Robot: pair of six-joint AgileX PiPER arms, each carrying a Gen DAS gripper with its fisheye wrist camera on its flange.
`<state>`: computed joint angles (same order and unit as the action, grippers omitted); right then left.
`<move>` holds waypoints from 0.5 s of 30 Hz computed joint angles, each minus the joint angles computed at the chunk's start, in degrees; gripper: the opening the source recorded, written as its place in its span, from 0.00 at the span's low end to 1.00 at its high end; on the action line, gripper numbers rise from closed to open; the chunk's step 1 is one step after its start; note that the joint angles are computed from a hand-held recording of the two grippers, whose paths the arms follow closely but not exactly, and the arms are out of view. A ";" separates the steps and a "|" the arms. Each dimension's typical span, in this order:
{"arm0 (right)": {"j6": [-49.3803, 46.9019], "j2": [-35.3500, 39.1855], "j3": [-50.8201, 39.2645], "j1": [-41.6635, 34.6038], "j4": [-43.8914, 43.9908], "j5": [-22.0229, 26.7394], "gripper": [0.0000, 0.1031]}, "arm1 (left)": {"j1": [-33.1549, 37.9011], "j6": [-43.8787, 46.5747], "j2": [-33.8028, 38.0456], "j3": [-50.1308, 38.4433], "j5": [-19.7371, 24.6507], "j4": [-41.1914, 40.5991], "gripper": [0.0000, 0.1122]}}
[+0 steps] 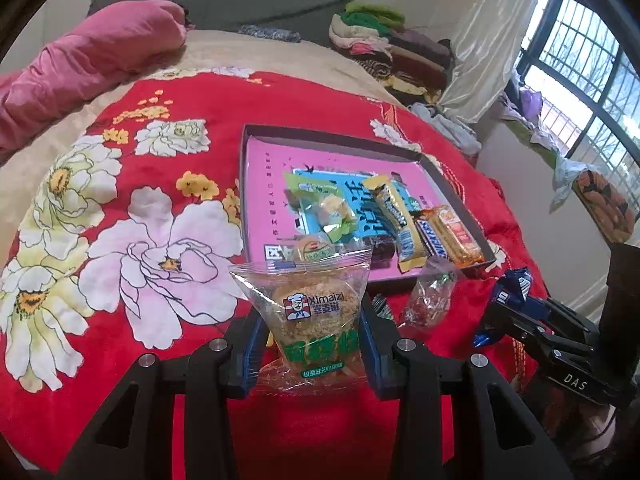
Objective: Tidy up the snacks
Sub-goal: 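Lift the blue pack and bread bag and carry them over the tray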
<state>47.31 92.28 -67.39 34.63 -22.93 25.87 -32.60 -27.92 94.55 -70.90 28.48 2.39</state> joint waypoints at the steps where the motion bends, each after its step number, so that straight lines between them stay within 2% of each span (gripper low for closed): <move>1: 0.19 -0.13 -0.11 -0.08 -0.16 0.04 0.49 | -0.15 -0.63 -0.10 -0.20 0.16 0.67 0.38; 7: 0.77 -1.00 -1.62 -0.99 -1.17 0.55 0.49 | -1.40 -3.95 -0.66 -2.16 1.56 4.44 0.38; 15: 2.07 -1.70 -3.36 -1.96 -3.31 0.88 0.49 | -2.04 -5.49 -0.50 -5.54 3.23 5.56 0.38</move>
<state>49.38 90.58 -70.76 32.67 -26.24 26.75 -34.63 -33.41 94.05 -76.44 31.71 7.94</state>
